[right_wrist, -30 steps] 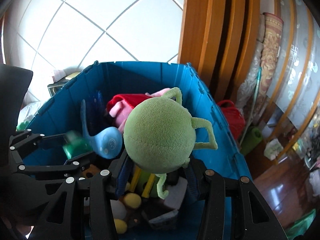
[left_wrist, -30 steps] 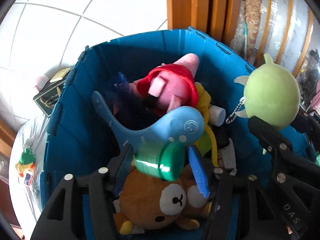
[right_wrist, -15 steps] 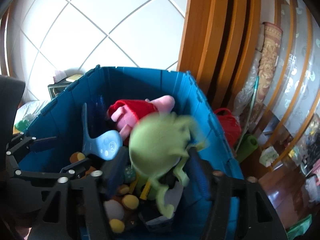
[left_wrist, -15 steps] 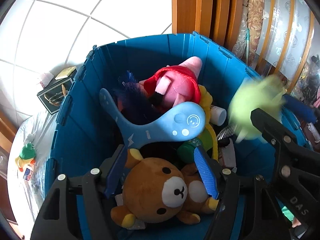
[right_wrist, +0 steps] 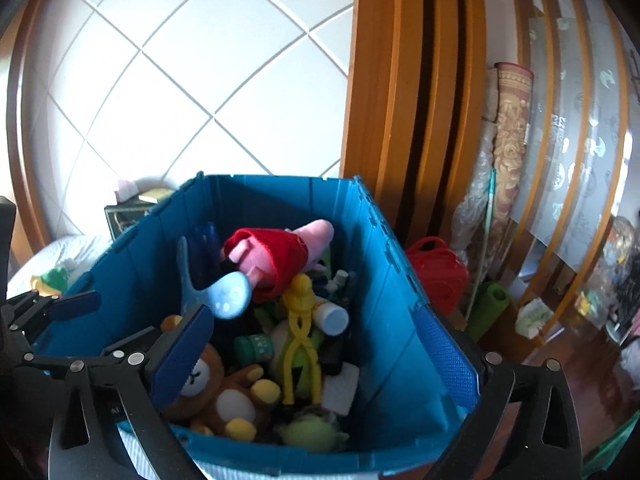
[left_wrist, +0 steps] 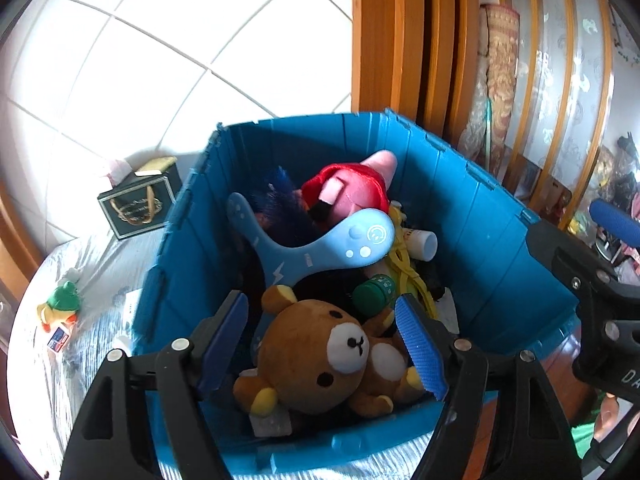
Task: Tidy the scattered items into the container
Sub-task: 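Withdraw both tools from the crate back toward the remaining items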
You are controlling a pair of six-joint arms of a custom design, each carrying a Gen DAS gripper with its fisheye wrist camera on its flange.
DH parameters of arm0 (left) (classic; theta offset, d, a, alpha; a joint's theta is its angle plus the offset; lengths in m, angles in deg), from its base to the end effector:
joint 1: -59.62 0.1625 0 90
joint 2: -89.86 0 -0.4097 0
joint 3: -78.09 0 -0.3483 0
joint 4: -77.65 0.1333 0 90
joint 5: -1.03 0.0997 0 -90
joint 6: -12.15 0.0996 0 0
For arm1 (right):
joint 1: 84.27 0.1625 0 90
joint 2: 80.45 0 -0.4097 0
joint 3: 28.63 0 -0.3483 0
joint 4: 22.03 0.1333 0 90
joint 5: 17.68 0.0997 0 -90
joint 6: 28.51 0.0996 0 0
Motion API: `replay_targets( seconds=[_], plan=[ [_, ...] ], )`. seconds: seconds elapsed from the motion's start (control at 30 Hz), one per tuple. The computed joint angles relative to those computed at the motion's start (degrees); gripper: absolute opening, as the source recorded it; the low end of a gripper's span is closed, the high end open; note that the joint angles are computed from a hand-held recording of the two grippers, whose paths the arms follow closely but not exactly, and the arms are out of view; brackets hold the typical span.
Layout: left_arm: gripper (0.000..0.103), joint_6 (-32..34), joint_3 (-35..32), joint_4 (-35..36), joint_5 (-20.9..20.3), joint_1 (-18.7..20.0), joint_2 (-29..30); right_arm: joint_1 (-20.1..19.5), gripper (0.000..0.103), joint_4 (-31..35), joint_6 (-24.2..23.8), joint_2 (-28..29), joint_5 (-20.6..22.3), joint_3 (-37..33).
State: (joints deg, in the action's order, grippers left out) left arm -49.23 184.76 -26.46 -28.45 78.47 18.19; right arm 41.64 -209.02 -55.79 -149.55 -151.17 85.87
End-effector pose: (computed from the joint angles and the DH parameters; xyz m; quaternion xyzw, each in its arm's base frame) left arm -0.3925 -0.3665 0.2703 0.1634 0.8386 -0.3906 0.3428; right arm 0.3511 -0.3745 0.3305 0.3008 -0.7968 0.4281 0.3022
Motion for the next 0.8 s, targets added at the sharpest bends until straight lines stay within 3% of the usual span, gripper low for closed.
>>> replay_targets(
  seconds=[0.13, 0.33, 0.57, 0.8],
  plan=[
    [0.076, -8.3, 1.9, 6.2, 1.9, -2.8, -3.1, 1.1, 0.103, -1.0, 1.8, -2.0, 2.0, 3.1],
    [0.076, -25.0, 2.6, 23.2, 2.9, -6.0, -8.2, 2.9, 0.103, -1.2, 4.7, -1.6, 5.2, 5.7],
    [0.076, -44.1, 2.4, 46.5, 1.8, -10.1, -16.0, 8.0, 0.103, -3.1, 6.8, 4.6, 5.8, 3.8],
    [0.076, -57.3, 1.7, 69.6, -2.3, -15.1, -26.5, 15.1, 0.103, -3.6, 11.9, 14.8, 4.0, -1.2]
  ],
)
